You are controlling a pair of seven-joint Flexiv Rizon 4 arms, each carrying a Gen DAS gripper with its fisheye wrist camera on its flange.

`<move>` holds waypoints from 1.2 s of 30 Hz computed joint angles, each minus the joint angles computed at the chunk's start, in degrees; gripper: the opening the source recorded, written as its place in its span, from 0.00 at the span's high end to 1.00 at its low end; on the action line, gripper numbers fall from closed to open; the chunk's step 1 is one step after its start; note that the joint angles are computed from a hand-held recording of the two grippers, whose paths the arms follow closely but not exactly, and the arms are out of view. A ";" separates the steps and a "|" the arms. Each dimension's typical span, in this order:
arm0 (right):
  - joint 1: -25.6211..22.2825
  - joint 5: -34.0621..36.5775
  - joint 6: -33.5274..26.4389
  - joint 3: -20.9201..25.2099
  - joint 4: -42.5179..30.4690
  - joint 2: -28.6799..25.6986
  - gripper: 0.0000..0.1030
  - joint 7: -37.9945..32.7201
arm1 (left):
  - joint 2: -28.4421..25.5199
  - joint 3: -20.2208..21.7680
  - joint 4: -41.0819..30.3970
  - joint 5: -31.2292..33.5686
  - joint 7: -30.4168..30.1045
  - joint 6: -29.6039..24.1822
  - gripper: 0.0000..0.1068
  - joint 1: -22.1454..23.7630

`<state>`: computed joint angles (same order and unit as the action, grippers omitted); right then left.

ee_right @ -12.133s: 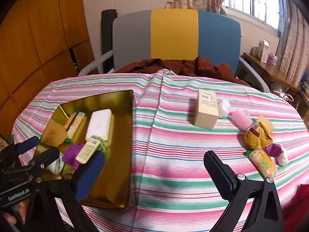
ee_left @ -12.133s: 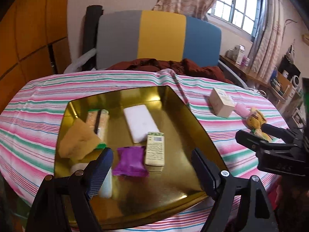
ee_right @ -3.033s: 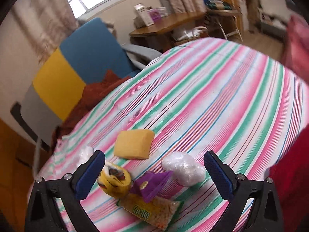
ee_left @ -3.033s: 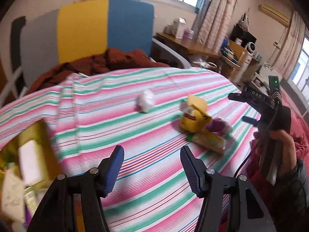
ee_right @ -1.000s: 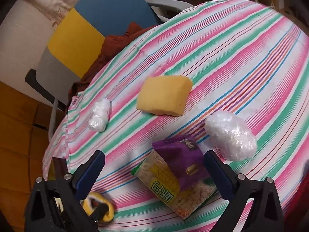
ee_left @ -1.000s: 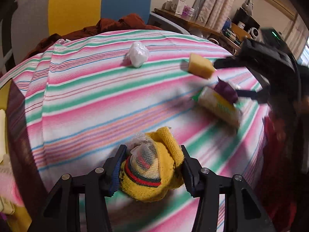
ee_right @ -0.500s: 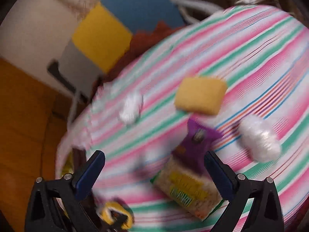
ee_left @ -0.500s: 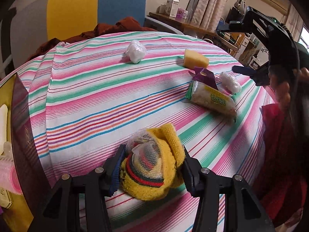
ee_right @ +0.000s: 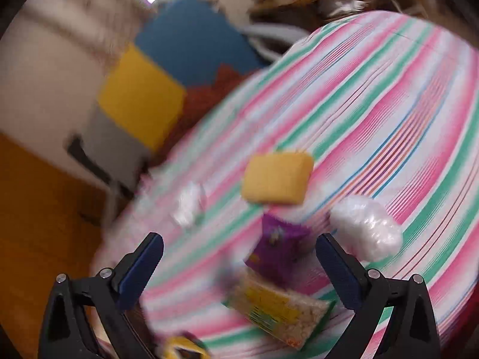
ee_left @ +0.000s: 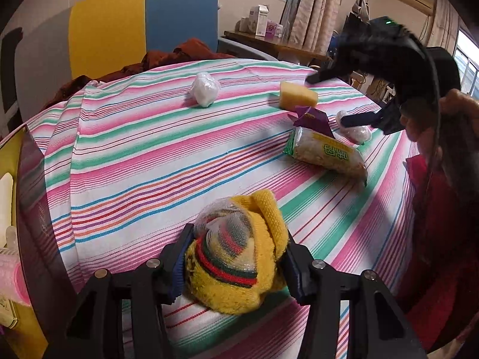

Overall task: Organize objects
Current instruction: 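Grasp the purple snack packet with the right gripper while the left holds the doll, then carry the doll and purple packet over the gold tray with both grippers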

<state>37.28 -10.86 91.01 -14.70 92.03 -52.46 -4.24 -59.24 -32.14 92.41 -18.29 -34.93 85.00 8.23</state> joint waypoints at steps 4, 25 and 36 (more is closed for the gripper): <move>-5.68 -2.00 -7.79 7.41 -5.10 -1.23 0.20 -2.40 | -0.60 -0.70 0.03 0.61 0.56 1.01 0.49 0.38; -7.65 -11.10 -24.27 9.59 -16.58 -5.58 0.61 -9.26 | -1.47 -0.70 0.41 5.18 -0.91 4.84 0.49 0.49; -2.92 -17.51 -11.18 1.20 -9.35 -2.73 0.61 -6.18 | 3.72 -2.09 5.23 5.35 -1.94 5.06 0.53 2.68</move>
<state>34.36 -28.37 79.83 -13.50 82.68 -55.19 -10.42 -55.52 -34.23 97.65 -12.94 -36.87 90.07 10.91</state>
